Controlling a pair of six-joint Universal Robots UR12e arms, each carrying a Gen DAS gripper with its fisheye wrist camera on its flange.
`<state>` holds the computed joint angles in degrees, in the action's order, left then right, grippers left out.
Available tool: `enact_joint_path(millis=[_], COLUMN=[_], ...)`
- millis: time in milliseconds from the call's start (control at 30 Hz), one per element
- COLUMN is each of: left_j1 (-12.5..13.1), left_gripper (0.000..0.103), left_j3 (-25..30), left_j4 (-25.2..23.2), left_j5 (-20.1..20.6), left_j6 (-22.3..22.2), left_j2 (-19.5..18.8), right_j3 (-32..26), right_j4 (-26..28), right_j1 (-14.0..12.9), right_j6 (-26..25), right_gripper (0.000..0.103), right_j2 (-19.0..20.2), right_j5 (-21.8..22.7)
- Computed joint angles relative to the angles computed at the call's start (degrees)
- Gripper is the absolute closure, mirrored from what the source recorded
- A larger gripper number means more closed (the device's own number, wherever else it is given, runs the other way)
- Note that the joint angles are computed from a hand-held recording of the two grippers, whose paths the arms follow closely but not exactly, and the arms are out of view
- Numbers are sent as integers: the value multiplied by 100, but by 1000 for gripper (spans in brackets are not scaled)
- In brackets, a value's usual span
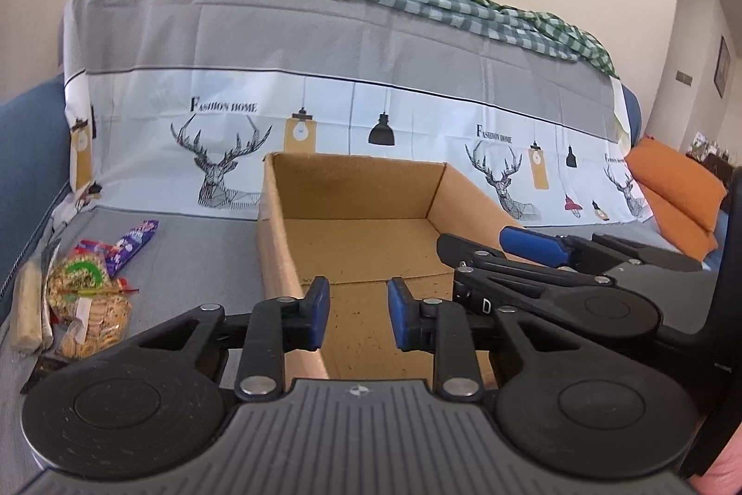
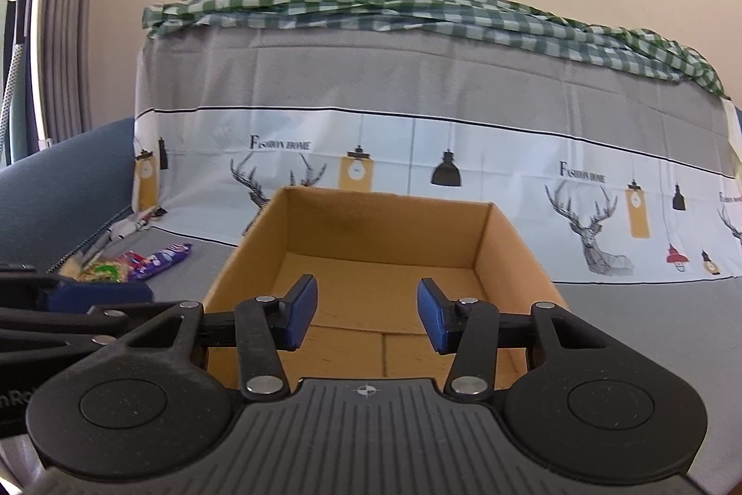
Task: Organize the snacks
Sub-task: 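Move both tools from above the cardboard box toward the snack pile, then grasp the clear cookie bag with the left tool while the right tool grasps the yellow stick snack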
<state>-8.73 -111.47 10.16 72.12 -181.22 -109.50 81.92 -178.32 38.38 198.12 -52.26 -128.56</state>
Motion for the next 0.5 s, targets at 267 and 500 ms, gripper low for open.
enact_joint_path(millis=[267,500], left_j1=[350,843], left_gripper=[74,74], left_j3=[68,530], left_j4=[-549,-1376], left_j5=[-484,-1065], left_j6=[-87,2], left_j2=[143,-5], right_j3=[-339,-800], right_j4=[-9,-392], right_j1=[70,197], right_j6=[150,-150], right_gripper=[53,43], right_j2=[188,519], right_j5=[182,102])
